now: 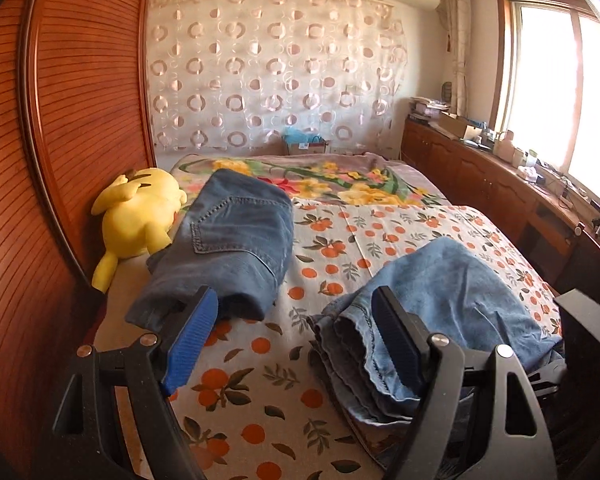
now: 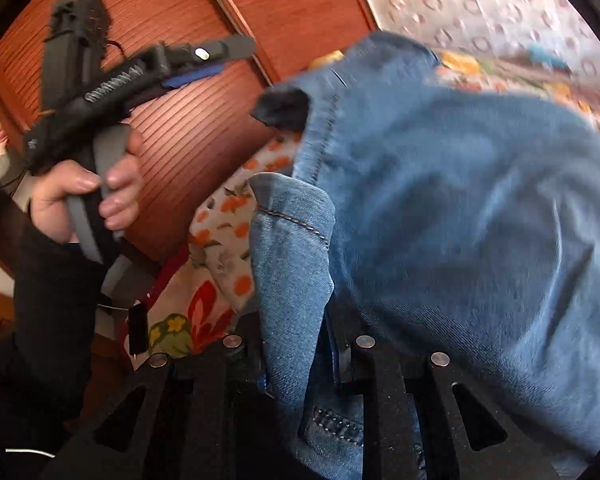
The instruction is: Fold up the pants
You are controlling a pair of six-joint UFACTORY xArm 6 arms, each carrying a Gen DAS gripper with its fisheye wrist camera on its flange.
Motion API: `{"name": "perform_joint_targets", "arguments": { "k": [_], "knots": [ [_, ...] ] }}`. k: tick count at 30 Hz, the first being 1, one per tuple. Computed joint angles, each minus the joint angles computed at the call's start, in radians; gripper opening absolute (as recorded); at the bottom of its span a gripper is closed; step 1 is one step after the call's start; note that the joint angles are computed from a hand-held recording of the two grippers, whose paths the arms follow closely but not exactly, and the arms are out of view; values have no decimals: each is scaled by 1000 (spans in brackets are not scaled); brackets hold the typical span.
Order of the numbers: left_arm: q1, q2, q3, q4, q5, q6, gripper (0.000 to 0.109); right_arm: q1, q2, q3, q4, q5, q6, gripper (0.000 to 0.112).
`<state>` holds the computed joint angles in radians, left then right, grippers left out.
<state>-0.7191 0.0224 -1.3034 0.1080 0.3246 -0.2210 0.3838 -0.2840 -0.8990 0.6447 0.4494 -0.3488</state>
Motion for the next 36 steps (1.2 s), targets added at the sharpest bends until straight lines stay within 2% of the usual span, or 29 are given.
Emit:
{"name": "perform_joint_targets", "arguments": {
  "k": [2, 4, 10, 14, 16, 20, 22, 25, 27, 32, 35, 36],
  "knots": [
    [-8, 9, -1, -15, 1, 14, 80, 24, -15, 16, -29, -28, 31, 26],
    [-19, 8, 3, -17, 2, 16, 80, 47, -33, 29, -99, -44, 97, 34],
    [-48, 13, 8, -35, 14, 41, 80, 113, -102, 95, -230, -93, 217, 38],
    [-57, 9, 23, -34, 31, 44, 80, 126, -169, 140, -200, -124, 190, 39],
    [-59, 10, 31, -46, 41, 58, 80, 129, -232, 191, -281, -145, 257, 39],
    [-64, 5, 56, -38, 47, 59, 80, 121, -238, 215, -462, -195, 409, 39],
    [-66, -5, 79, -37, 45, 61, 80, 105, -242, 227, -517, -190, 459, 39],
    [-71, -35, 129, -36, 45, 57, 80, 120, -159, 209, -524, -211, 478, 39],
    [-76, -68, 180, -33, 46, 57, 80, 144, -118, 196, -442, -212, 416, 39],
    [-79, -148, 292, -17, 60, 21, 80, 218, -29, 145, -417, -238, 380, 39],
    [-78, -182, 333, -9, 48, -1, 80, 234, 30, 90, -371, -232, 334, 39],
    [-77, -189, 339, -25, 43, 3, 80, 236, 44, 76, -316, -234, 280, 39]
  ]
}}
